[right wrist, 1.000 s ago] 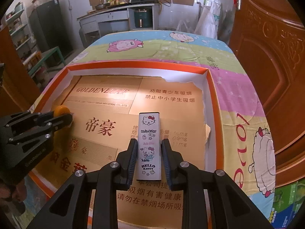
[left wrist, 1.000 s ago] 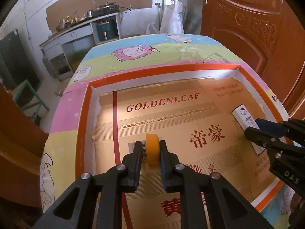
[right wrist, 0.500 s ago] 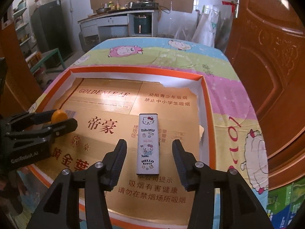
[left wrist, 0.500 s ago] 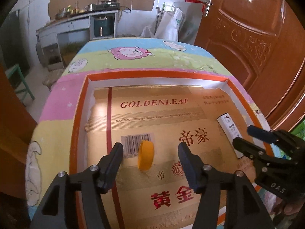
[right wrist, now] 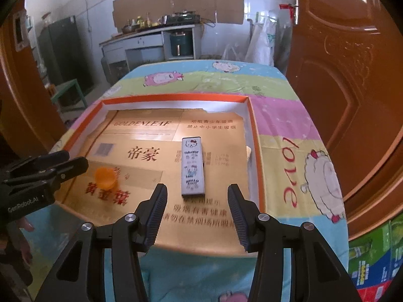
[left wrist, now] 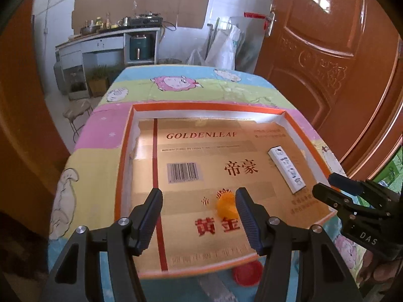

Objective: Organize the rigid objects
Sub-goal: 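Withdraw both grippers from the tray back over the remaining items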

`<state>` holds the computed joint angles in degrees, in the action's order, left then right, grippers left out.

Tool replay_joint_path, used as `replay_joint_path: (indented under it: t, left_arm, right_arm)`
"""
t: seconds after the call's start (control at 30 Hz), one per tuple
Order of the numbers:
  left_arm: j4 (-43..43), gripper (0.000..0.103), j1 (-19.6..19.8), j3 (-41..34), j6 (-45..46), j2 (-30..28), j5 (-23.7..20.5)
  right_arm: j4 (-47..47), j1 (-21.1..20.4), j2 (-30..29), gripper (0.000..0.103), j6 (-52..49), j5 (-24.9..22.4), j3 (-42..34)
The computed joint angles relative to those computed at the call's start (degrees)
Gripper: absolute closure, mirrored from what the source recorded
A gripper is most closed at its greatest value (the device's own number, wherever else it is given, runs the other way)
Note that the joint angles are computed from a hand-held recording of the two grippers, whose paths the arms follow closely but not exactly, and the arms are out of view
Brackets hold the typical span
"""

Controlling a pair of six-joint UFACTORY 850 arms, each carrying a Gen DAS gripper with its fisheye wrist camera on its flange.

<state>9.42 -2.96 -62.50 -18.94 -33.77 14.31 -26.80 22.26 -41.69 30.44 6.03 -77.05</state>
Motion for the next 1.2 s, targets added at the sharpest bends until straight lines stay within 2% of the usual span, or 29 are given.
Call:
replay_joint_path:
  t: [0.1,0.17,0.33,0.57,0.73,0.97,1.13,1.2]
  left_arm:
    - [-0.6,0.043,-0.1,2.8,0.0,2.3,2.5]
    - [0.8,0.043,-0.2,5.0,-1.8,4.3,4.7]
    - [2.6,0.043,-0.4,9.5,-4.2,8.3,7.6]
    - [-6.7,0.043,-2.0,15.0,4.1,13.8,8.4]
    - [-5.3,0.043,-2.1,20.0,2.0,18.6,10.3]
    - [-7.9,0.043,-3.5,25.8,4.4,24.4,11.6]
    - [-14.6,0.043,-5.2,29.9,10.8,27.5,13.3]
    - [-17.2,0.043,-5.9,31.6,12.4,28.3,14.3]
  right_arm:
    - [12.9,0.3,2.4,0.052,-12.8,1.5,3.3]
    - [17.4,0.6,3.7,0.052,-17.1,2.5,5.1]
    - [14.0,0.7,7.8,0.052,-13.0,4.9,10.3]
    - [20.5,1.7,12.9,0.052,-19.0,7.0,16.4]
    - [25.6,2.9,17.1,0.051,-24.1,8.3,20.9]
    - [28.8,4.4,23.1,0.051,-26.6,10.5,27.2]
    - [28.7,5.4,26.8,0.051,-27.4,12.5,31.8]
    - [31.8,6.1,27.8,0.051,-30.7,12.9,33.2]
